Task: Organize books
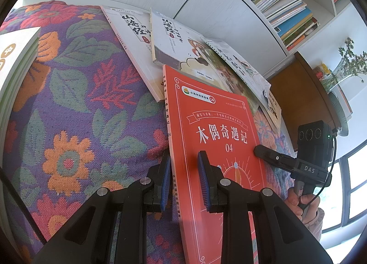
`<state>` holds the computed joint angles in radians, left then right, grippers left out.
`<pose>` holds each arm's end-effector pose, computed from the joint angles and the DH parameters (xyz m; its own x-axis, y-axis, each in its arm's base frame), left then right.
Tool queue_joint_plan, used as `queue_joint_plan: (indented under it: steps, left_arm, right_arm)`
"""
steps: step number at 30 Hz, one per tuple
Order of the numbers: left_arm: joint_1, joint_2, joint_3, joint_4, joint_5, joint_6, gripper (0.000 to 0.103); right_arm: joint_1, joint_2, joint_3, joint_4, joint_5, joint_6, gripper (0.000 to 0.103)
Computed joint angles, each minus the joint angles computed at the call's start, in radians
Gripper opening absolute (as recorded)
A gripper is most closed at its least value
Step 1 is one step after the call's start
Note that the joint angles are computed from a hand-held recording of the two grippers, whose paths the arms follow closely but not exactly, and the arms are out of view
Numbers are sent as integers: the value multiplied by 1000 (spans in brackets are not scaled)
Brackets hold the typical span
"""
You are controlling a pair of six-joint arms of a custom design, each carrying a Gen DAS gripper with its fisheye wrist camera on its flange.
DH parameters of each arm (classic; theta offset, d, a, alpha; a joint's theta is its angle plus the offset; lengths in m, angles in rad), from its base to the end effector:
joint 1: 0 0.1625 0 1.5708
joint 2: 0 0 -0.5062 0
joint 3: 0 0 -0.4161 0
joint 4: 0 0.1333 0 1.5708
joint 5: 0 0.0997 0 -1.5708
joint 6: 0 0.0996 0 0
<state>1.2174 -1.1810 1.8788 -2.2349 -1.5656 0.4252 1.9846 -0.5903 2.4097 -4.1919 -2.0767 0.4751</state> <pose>-0.0847 -0.6163 0.2605 -0.7119 0.7022 0.0092 0.7021 0.7113 0.0328 0.2588 -0.3779 0.0520 -0.9646 0.2620 -0.0290 0.1817 0.5813 -0.7931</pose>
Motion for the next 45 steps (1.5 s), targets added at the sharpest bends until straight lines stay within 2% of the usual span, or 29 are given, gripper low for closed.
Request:
queue_joint_plan:
  steps: [29, 32, 36, 40, 43, 45]
  left_arm:
    - [1, -1, 4, -6, 0, 1, 23]
    - [-2, 2, -7, 18, 6, -26, 22]
    - [-20, -3, -20, 73, 35, -27, 21]
    - [-31, -8, -33, 111, 63, -63, 21]
    - [-39, -16, -53, 148, 87, -90, 21]
    - [-44, -26, -70, 165, 84, -91, 21]
  right_arm:
    - [-1, 4, -1, -7, -1, -5, 13]
    - [-1, 2, 1, -6, 2, 5, 13]
    - [16, -26, -7, 73, -23, 81, 15]
    - [67, -57, -50, 229, -109, 153, 15]
    - [81, -72, -67, 256, -88, 176, 15]
    - [104, -93, -90, 321, -103, 193, 15]
